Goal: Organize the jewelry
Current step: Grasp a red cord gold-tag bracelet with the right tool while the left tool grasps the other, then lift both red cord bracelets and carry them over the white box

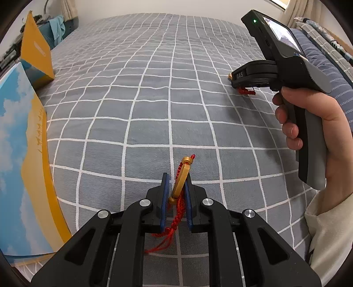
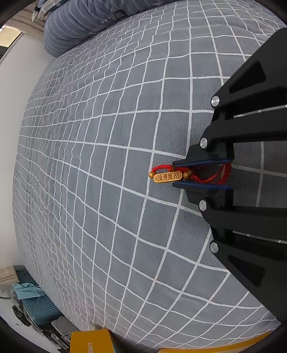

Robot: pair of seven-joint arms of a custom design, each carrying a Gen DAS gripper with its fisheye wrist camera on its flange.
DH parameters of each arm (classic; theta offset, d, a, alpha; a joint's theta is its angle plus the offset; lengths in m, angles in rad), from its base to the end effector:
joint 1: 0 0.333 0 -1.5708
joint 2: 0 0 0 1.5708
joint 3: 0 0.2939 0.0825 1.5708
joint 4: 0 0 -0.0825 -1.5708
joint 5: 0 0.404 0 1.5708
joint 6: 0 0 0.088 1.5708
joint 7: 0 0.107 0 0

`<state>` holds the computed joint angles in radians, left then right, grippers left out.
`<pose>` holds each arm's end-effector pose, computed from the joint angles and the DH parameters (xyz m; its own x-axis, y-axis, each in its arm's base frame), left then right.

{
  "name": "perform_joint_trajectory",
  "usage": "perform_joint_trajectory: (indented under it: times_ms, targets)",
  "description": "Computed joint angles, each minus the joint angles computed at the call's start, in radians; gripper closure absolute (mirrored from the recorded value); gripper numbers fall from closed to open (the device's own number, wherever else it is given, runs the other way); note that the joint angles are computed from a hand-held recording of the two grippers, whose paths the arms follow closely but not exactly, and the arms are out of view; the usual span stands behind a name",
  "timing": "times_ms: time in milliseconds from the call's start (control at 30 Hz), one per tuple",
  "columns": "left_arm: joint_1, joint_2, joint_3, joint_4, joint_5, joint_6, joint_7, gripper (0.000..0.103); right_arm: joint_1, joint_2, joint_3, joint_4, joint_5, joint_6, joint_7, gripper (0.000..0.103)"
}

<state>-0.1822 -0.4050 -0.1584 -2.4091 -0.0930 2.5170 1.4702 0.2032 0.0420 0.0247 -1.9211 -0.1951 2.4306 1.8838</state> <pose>0.4622 -0.1666 0.4883 -0.1987 -0.9775 0.0709 -0.8644 0.1407 -0.4826 0.6104 0.1408 0.4892 0.0237 -0.9991 0.0347 -0.8813 -0.0372 -0.4711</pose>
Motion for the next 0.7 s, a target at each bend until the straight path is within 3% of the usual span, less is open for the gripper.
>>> perform_joint_trajectory:
  times_ms: [700]
  targets:
    - [0.011,-0.030,-0.005,0.016,0.019,0.013,-0.056,0.091,-0.007,-0.133,0.020,-0.079,-0.067,0.000,0.087,0.091]
